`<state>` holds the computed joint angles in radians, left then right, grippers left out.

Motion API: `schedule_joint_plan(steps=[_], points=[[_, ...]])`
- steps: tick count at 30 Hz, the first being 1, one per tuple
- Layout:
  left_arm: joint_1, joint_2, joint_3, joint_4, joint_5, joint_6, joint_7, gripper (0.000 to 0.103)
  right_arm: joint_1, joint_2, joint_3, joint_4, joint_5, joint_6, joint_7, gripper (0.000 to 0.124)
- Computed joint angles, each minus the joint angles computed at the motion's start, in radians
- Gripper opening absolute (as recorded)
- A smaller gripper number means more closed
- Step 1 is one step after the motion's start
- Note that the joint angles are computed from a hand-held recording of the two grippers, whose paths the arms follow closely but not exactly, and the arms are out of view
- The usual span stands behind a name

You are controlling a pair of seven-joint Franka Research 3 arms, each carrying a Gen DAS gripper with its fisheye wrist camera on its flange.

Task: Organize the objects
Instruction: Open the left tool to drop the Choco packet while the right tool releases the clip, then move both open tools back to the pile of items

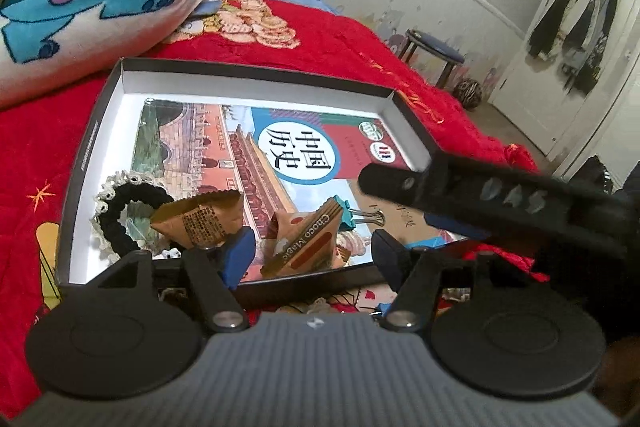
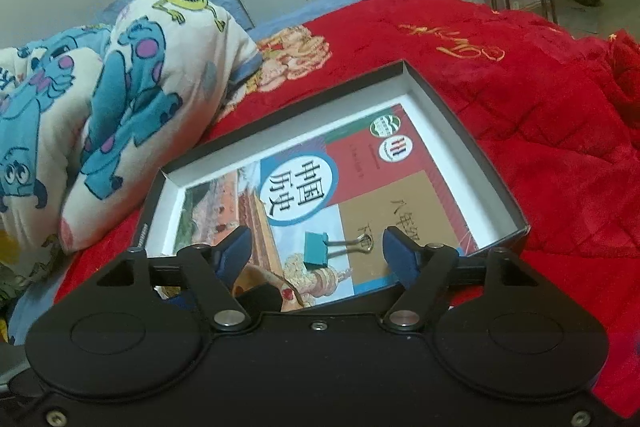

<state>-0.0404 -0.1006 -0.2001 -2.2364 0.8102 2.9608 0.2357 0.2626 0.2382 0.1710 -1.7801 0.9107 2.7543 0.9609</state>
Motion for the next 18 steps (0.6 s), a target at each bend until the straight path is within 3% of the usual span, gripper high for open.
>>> schedule_joint_plan(steps=[5, 8, 13, 16, 18], points=[[0.049, -0.042, -0.029, -0.016, 0.239, 0.011, -0.199, 0.076, -0.035, -0.042, 0.01, -0.002, 0.149, -0.056, -0.13, 0.079], [0.072, -0.071, -0.034, -0.026, 0.339, 0.025, -0.295, 0.076, -0.026, -0.082, -0.003, -0.021, 0.198, -0.026, -0.188, 0.081], [0.103, -0.109, -0.04, -0.039, 0.437, 0.038, -0.395, 0.076, -0.016, -0.129, -0.034, -0.048, 0.254, 0.001, -0.202, 0.082], [0.13, -0.131, -0.055, -0.031, 0.61, 0.031, -0.541, 0.076, -0.013, -0.155, -0.049, -0.066, 0.288, 0.011, -0.205, 0.082], [0.117, -0.148, -0.045, -0.031, 0.671, 0.006, -0.56, 0.076, -0.017, -0.175, -0.059, -0.08, 0.335, -0.001, -0.22, 0.082]])
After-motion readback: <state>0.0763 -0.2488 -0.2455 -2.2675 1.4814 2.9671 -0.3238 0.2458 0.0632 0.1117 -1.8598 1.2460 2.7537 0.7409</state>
